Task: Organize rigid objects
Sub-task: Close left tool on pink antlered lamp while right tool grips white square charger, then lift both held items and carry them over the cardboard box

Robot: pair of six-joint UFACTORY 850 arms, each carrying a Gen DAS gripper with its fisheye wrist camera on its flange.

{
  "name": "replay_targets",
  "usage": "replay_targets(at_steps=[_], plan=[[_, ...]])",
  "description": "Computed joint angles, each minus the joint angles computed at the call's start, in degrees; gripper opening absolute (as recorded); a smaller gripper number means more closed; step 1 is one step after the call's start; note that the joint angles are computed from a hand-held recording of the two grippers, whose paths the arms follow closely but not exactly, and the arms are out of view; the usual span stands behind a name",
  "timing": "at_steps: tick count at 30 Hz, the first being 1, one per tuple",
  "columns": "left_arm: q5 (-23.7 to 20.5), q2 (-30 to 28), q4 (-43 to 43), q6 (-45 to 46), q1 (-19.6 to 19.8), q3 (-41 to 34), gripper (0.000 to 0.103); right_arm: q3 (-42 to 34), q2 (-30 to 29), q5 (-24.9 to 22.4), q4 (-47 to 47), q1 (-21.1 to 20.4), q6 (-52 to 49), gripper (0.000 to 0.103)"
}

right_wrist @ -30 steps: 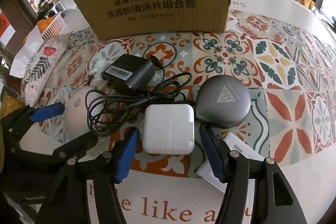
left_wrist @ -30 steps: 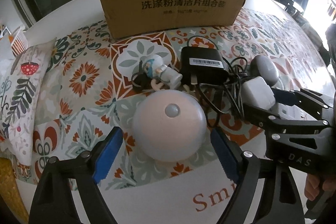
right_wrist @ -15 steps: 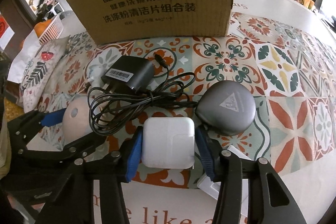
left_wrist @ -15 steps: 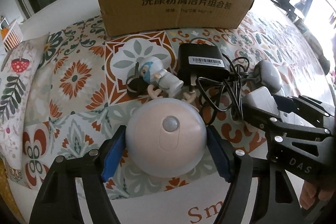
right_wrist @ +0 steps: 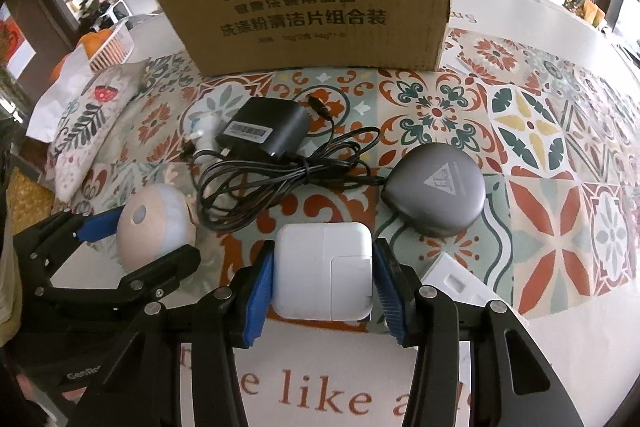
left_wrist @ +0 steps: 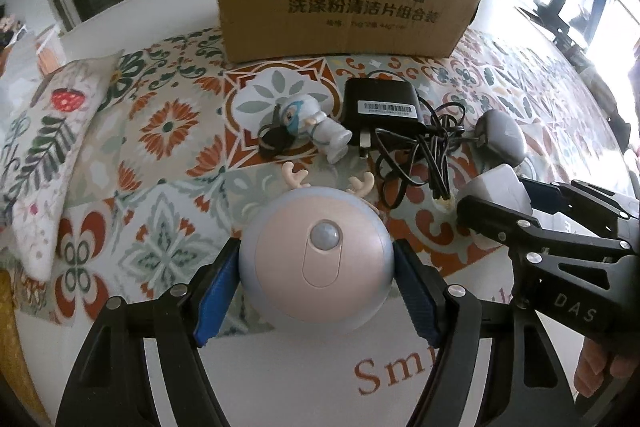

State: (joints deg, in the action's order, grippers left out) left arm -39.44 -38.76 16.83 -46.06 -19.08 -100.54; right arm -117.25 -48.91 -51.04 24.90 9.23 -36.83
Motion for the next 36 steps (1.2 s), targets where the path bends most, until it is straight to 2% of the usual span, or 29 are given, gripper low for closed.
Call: replay_targets(at_steps=[11,36], plan=[[-1.63,4.02,8.02,-9.93,-1.16,2.61,0.074,2.46,3.32,1.06,2.14,-0.31,-3.19,0.048],[-6.96,7.95,23.28,-21.74,-3.70,-2.45,0.074,0.04,8.32,4.37,10.05,-1.54,-10.29,0.048]])
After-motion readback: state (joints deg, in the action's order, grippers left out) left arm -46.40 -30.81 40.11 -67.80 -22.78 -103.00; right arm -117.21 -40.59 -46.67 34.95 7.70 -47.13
